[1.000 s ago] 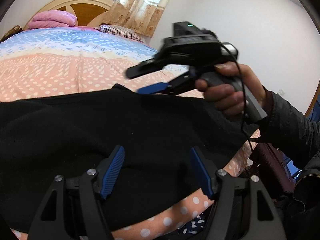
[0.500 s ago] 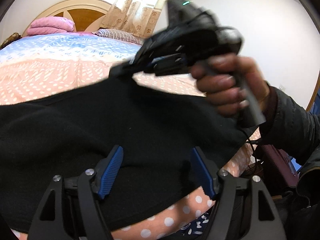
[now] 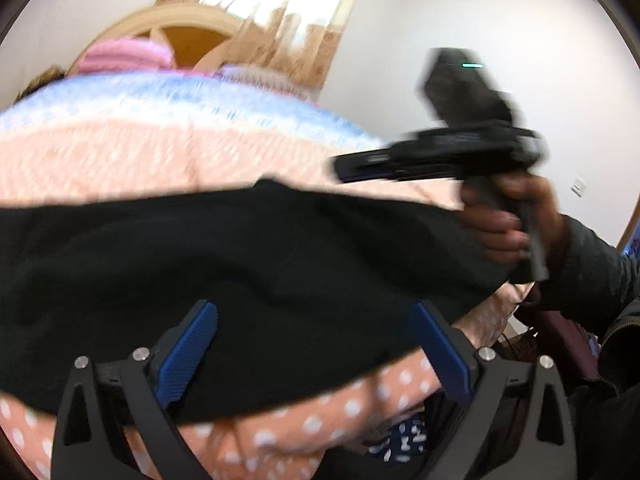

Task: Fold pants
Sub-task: 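Lower the folded end onto the pants and open the right gripper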

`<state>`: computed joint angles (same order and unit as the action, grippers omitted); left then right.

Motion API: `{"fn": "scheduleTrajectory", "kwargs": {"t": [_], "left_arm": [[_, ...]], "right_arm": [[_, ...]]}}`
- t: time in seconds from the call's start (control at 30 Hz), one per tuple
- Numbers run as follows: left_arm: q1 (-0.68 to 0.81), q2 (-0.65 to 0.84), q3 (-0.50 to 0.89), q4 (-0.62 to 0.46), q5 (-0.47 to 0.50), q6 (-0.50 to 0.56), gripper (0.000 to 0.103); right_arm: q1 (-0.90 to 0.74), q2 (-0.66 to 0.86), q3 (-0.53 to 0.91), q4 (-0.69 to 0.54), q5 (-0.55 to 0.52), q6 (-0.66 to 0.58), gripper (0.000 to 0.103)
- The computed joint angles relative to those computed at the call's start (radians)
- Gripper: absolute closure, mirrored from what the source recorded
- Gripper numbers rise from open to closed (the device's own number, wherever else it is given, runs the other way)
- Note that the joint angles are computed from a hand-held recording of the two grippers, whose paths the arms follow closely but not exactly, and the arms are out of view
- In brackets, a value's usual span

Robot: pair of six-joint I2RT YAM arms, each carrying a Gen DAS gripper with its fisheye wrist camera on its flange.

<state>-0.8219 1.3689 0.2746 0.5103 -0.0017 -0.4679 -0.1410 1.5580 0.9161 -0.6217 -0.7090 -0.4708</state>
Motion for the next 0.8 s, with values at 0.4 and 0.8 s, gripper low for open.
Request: {"fn": "scheduleTrajectory", "kwargs": {"t": [0.4,0.8], "left_arm": [[-0.082,0.016,0.057,-0.151,-0.1,0.008,0.002],[-0.159,0.062,0.14,-0.26,-0.218,-0.088,0.002]], "right_arm": [[-0.007,-0.326,-0.362,0.217,0.313,-0.052,0.055],[-0.267,-0.522,-0.544,0.372,0.438,-0.222,0.035]]}}
